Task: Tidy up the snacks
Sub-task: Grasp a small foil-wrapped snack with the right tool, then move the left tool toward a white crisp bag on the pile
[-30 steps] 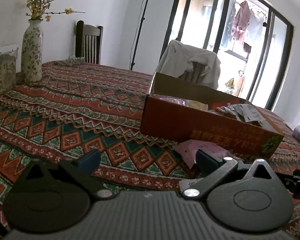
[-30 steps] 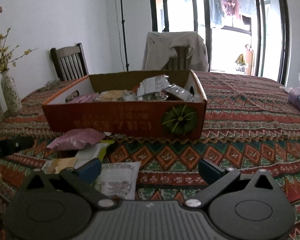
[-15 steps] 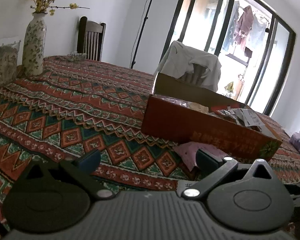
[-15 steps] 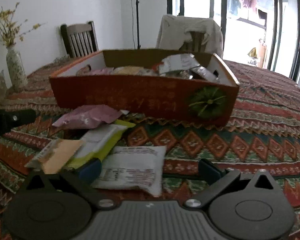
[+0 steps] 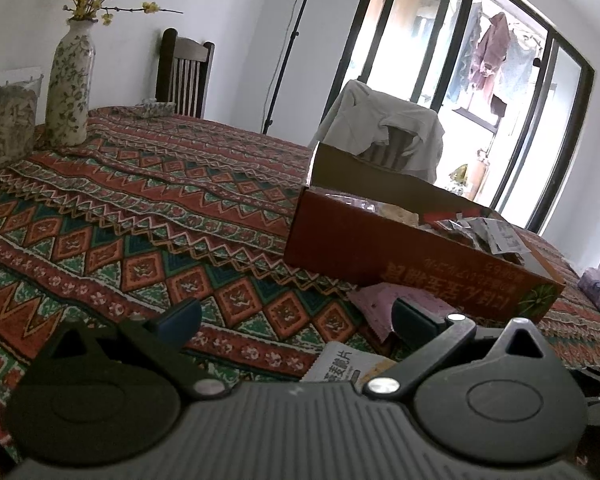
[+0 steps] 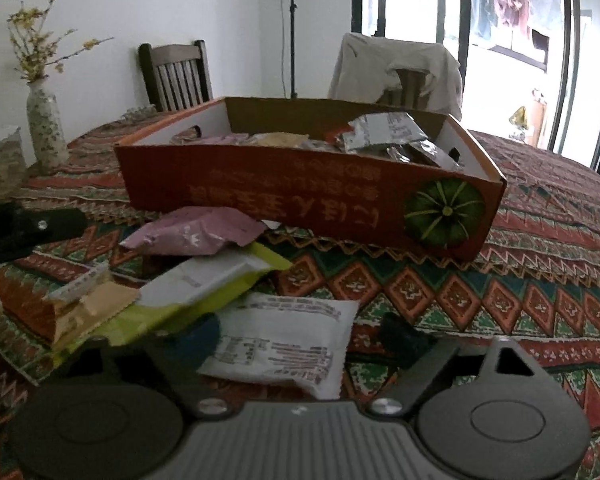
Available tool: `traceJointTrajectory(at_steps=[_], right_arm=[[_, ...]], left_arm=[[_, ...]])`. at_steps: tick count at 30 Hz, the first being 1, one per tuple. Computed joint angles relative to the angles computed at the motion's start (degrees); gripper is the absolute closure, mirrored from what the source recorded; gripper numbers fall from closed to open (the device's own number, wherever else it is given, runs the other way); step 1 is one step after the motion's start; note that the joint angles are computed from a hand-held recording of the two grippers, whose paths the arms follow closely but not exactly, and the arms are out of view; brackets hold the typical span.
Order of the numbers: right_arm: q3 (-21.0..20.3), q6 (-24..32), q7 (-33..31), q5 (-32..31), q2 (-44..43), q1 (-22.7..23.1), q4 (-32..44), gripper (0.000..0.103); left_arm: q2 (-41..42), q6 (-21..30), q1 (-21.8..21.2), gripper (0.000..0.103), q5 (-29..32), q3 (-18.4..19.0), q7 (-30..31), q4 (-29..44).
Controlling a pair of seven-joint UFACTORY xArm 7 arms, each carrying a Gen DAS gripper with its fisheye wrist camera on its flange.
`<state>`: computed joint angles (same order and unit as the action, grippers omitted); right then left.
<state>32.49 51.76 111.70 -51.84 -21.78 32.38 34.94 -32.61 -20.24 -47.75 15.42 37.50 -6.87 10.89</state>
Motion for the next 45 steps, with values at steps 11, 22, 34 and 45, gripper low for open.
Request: traceJointTrajectory(at_steps=[11, 22, 34, 45], right_arm=[[3.49, 2.56, 3.85, -2.76, -4.11, 1.09, -1.81, 0.080], [7.58, 10.39, -1.95, -4.71, -3.47, 1.86, 1.96, 0.090], [3.44, 8.31, -0.72, -11.52, 2.70, 5.39, 5.07, 0.090], [1.65, 6.37, 4.29, -11.22, 1.66, 6.12, 2.74, 0.090]], left_arm=[[0.93, 0.59, 2.59, 0.000, -1.15, -3.36, -0.72, 0.13], [1.88, -0.56, 6.13, 0.000, 0.20, -6.61, -2.86, -0.22], [1.98, -1.24, 7.33, 0.000, 3.45, -6.40, -5.65, -0.37], [-1.08, 9.27, 4.18, 0.000, 4.60, -5.24, -2.01, 1.84]])
